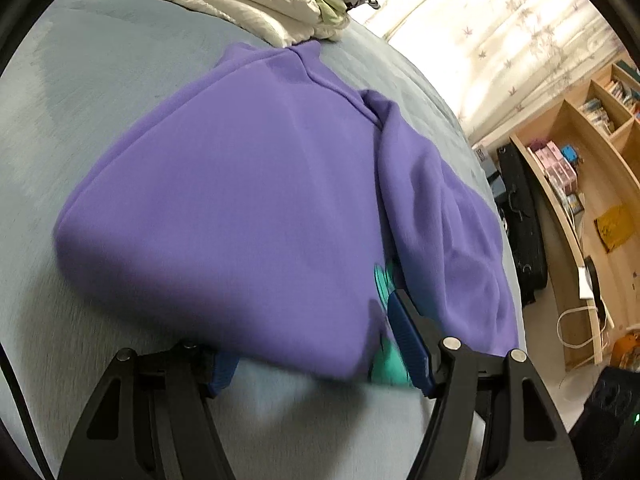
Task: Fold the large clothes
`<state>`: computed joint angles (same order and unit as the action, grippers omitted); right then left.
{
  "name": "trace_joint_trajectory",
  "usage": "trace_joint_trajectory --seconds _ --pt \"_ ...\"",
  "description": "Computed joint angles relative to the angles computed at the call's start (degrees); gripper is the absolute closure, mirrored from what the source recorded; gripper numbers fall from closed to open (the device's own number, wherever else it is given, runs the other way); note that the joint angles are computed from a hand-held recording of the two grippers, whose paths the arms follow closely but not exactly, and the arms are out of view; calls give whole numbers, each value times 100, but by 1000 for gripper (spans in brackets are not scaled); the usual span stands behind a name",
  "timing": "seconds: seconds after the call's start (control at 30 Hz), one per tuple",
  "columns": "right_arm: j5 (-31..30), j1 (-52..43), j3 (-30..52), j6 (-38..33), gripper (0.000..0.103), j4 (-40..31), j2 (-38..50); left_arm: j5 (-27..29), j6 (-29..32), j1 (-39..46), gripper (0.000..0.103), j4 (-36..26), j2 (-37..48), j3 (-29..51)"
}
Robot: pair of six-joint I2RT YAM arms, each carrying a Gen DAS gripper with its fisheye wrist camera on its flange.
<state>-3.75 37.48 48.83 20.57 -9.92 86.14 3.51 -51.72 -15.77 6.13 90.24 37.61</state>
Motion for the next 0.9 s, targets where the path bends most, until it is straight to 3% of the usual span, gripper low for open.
trace_joint_trajectory --seconds 0.2,0.3,0.33,0.37,0.5,0.67,0.8,0.9 --pt "-27 -53 323 -47 81 0 225 -48 314 419 37 304 377 369" --pt "-88 -137 522 -88 81 28 339 -450 315 474 61 516 520 480" --pt "-59 -155 589 -117 81 47 367 -487 289 525 74 546 587 504" --pt "-9 -173 656 -153 81 77 392 -414 246 602 77 644 649 466" --pt "159 -295 938 -300 81 234 576 -250 191 687 82 1158 859 285" --pt "379 -404 1423 -459 81 295 1195 -428 421 651 85 1169 755 218" --pt "202 -466 1809 -498 81 46 1851 -797 638 446 86 823 480 292" --pt "114 -491 1674 -431 81 259 1930 -1335 1044 105 86 501 199 445"
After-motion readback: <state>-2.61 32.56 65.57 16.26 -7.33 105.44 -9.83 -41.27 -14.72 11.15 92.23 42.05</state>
